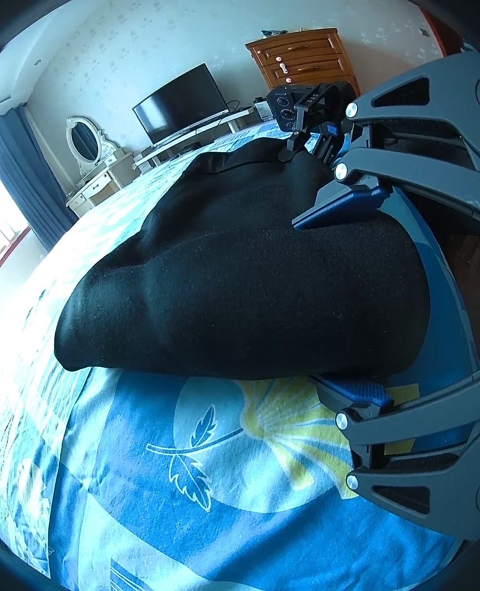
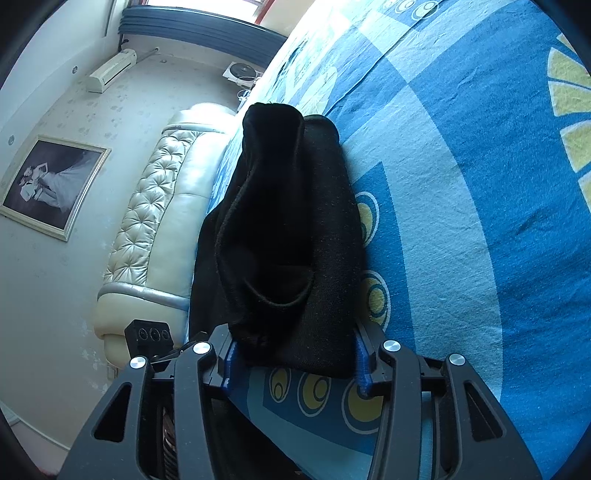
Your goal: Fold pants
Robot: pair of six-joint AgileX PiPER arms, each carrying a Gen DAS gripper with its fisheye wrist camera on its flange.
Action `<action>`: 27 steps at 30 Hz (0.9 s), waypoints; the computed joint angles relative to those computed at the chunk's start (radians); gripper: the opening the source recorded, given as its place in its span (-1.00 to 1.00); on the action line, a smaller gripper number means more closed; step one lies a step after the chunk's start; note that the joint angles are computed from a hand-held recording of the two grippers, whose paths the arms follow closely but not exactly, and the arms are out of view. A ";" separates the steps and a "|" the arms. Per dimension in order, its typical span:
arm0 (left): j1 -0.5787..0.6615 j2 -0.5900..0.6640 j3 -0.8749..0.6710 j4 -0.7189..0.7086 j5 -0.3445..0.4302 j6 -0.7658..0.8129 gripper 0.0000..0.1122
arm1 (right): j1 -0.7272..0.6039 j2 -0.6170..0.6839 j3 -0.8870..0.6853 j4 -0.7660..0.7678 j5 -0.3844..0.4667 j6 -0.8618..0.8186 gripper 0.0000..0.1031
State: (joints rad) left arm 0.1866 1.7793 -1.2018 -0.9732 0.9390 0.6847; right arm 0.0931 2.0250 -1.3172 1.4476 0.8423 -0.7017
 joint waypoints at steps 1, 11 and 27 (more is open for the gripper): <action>-0.006 -0.009 0.007 0.007 -0.018 0.002 0.35 | -0.002 0.002 0.001 0.005 0.002 -0.007 -0.07; -0.037 -0.028 0.034 0.020 -0.087 0.036 0.58 | -0.034 0.022 0.037 0.116 0.066 -0.119 0.07; -0.143 -0.121 0.029 0.350 -0.175 -0.327 0.67 | -0.016 -0.089 0.038 -0.175 0.033 0.038 0.50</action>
